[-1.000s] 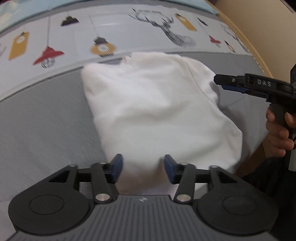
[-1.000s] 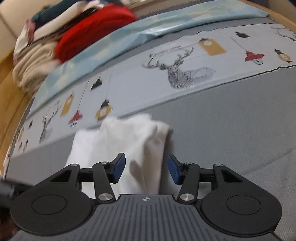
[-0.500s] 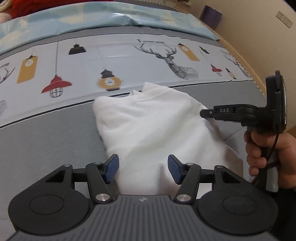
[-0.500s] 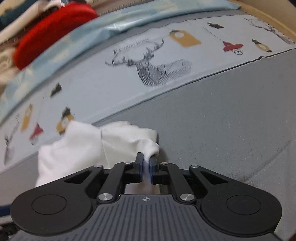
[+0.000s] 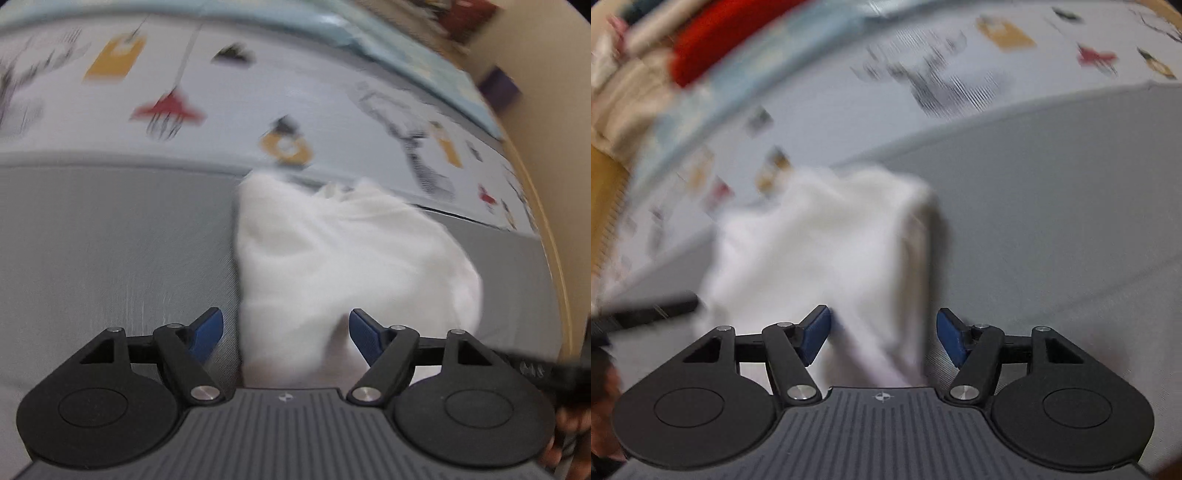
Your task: Fold small clothes
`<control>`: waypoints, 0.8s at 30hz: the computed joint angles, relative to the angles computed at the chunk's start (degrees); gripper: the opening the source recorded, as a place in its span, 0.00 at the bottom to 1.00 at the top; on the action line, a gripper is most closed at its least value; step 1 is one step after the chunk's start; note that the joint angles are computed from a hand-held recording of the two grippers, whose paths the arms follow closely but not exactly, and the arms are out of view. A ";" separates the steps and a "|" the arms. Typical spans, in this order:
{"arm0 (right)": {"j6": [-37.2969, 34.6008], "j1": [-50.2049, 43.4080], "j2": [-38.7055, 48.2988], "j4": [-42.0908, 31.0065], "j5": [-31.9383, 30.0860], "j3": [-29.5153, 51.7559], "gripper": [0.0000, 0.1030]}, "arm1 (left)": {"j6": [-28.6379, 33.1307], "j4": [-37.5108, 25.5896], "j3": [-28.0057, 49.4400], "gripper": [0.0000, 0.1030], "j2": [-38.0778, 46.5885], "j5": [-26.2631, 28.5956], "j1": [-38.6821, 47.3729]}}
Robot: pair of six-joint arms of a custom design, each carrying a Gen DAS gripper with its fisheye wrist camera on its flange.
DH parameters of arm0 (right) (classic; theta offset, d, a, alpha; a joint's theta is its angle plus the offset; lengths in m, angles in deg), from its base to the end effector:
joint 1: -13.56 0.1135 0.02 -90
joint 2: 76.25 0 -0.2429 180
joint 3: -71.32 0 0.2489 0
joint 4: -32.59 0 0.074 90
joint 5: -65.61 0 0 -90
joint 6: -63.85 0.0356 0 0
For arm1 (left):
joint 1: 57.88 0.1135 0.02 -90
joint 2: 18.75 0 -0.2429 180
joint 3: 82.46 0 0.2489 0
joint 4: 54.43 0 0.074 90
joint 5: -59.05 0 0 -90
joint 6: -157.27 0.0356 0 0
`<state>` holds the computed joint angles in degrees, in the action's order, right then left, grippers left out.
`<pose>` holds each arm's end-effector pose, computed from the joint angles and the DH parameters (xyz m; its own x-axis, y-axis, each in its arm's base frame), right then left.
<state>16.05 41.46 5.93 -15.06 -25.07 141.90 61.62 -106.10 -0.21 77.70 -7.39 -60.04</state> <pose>0.2533 0.1346 0.2099 -0.8805 0.2938 -0.3719 0.1596 0.9227 0.3510 0.3314 -0.0267 0.1965 -0.9270 -0.0553 -0.3709 0.1071 0.9088 -0.4033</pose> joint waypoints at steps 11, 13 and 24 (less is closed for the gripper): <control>2.59 -2.16 4.23 2.39 -4.71 0.10 0.73 | -2.21 2.60 3.50 0.76 8.84 5.28 -0.16; 3.37 -2.54 5.25 3.94 -5.63 0.37 0.62 | -1.78 4.00 3.23 0.68 8.63 3.89 -0.81; 3.62 2.24 4.81 16.88 1.16 0.67 0.29 | 1.05 16.19 -1.97 0.42 -1.11 0.48 1.57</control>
<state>19.67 43.70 10.74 1.82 -23.91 142.56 62.68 -89.91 -2.18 76.59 -6.91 -58.47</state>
